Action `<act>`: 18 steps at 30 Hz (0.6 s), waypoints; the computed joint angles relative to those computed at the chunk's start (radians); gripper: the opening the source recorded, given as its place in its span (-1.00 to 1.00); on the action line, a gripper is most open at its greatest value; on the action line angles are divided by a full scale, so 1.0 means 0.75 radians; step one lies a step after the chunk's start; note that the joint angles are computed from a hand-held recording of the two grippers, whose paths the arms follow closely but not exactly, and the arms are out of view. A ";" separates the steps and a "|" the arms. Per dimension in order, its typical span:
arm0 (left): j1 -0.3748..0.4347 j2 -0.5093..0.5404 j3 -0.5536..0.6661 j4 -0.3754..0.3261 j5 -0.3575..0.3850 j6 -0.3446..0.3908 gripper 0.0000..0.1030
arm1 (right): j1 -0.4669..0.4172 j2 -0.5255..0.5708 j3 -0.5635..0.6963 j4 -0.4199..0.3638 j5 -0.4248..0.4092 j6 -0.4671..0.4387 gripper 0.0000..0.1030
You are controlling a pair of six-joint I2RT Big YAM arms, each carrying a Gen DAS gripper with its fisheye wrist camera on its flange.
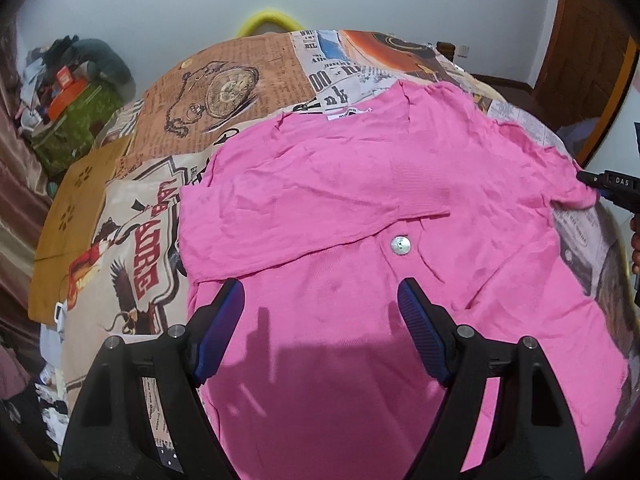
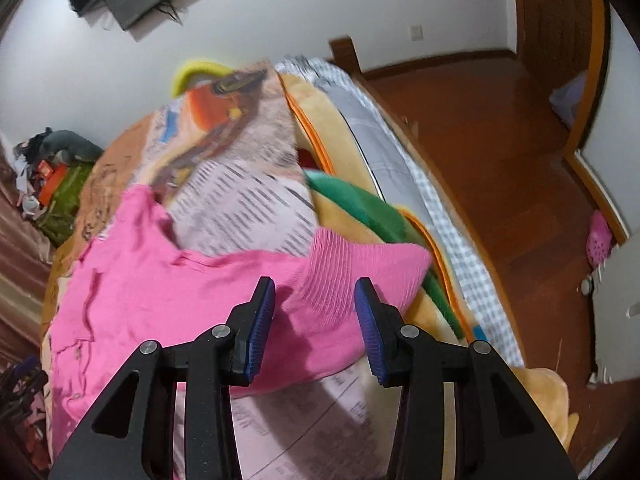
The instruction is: Fold small clothes
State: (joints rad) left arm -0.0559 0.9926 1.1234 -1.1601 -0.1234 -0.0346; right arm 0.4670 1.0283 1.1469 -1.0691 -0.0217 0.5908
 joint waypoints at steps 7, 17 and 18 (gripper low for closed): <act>0.008 0.006 -0.022 -0.001 0.028 -0.008 0.53 | 0.008 -0.063 -0.033 0.027 0.052 -0.018 -0.87; 0.087 -0.061 -0.042 0.001 0.071 0.008 0.53 | 0.125 -0.085 0.120 0.116 0.244 -0.078 -0.87; 0.101 -0.070 -0.044 0.002 0.081 0.010 0.53 | 0.143 -0.075 0.143 0.127 0.252 -0.089 -0.87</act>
State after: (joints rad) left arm 0.0199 0.9401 1.0901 -1.1586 -0.0629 -0.0269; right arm 0.5746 0.9718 1.2540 -0.9734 0.1670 0.5241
